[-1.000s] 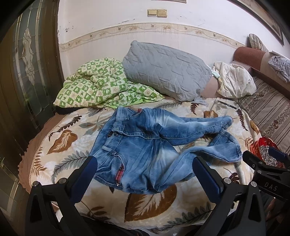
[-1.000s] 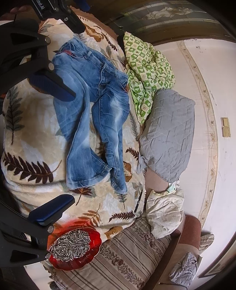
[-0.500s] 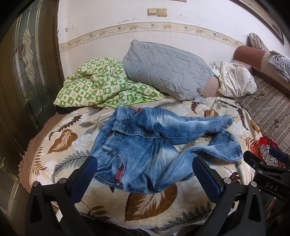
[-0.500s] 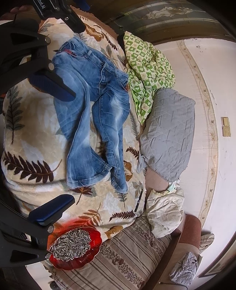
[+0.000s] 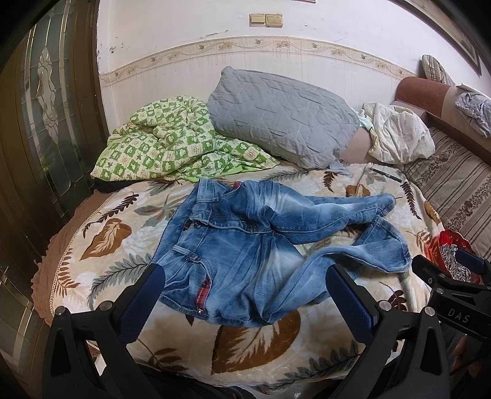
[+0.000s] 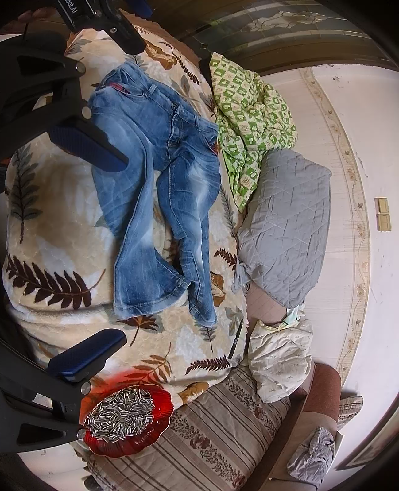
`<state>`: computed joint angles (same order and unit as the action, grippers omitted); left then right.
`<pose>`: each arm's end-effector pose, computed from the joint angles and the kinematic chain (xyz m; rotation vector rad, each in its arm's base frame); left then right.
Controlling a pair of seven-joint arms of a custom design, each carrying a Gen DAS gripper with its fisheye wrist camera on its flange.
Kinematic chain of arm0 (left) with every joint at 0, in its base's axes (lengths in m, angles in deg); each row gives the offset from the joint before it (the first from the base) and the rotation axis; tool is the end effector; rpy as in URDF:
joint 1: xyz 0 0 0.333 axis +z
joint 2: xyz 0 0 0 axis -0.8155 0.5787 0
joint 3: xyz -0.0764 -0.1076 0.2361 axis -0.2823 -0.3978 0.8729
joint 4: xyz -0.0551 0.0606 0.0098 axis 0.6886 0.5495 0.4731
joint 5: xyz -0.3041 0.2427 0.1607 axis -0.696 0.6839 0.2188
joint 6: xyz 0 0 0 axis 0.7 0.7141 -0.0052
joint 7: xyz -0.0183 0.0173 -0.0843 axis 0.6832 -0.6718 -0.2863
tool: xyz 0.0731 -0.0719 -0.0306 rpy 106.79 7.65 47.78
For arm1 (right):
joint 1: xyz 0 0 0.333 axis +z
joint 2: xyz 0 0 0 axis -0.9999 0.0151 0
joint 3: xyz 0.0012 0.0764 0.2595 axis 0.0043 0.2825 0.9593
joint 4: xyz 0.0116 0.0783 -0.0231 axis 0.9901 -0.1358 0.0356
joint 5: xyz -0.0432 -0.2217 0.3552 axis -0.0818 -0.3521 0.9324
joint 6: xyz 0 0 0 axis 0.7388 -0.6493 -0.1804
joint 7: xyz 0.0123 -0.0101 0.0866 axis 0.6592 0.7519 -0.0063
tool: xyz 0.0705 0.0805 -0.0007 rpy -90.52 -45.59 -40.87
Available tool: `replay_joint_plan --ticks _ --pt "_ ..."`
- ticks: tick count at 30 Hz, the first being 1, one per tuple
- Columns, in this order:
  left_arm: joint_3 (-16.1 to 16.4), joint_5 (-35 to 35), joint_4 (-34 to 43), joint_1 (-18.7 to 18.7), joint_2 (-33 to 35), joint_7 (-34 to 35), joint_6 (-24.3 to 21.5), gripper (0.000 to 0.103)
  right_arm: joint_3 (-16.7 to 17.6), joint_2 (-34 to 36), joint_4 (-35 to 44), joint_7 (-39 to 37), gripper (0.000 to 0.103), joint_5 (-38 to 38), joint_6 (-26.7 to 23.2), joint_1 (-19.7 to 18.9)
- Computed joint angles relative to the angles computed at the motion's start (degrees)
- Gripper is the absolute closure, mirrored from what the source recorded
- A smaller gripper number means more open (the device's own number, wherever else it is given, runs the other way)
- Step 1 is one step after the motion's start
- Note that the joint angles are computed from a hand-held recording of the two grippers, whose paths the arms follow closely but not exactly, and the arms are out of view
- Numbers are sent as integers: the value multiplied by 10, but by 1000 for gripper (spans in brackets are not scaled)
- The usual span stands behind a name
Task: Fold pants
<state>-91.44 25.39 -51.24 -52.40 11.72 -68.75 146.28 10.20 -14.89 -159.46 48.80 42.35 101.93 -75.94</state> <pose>0.5123 -0.1433 0.4431 -1.9077 1.3117 -0.5981 0.5954 0.1632 0.4383 -1.9023 1.4084 -0.6433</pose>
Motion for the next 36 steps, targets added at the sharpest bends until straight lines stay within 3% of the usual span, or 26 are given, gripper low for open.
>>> replay_joint_plan --ticks 14,19,23,25,27,29,32,36 --pt "5 -8 7 0 7 15 -5 0 -1 10 10 4 0 -9 -7 -2" --pt "26 -41 21 -5 34 70 33 0 1 21 19 -34 0 19 -11 -12" --pt "69 -174 50 -26 86 259 99 0 2 33 27 -94 0 62 -25 -31" --pt "78 -242 75 -34 120 360 113 0 12 48 48 -165 0 142 -66 -54" --pt "86 -349 104 -47 159 502 131 0 18 64 74 -226 0 220 -112 -75" --pt "81 -457 135 -53 194 651 132 0 19 87 106 -276 0 281 -155 -94" --pt "67 -506 182 -55 238 780 132 0 7 127 155 -269 0 265 -194 -100" --pt "33 -607 254 -40 288 962 104 0 20 176 221 -300 0 297 -254 -126"
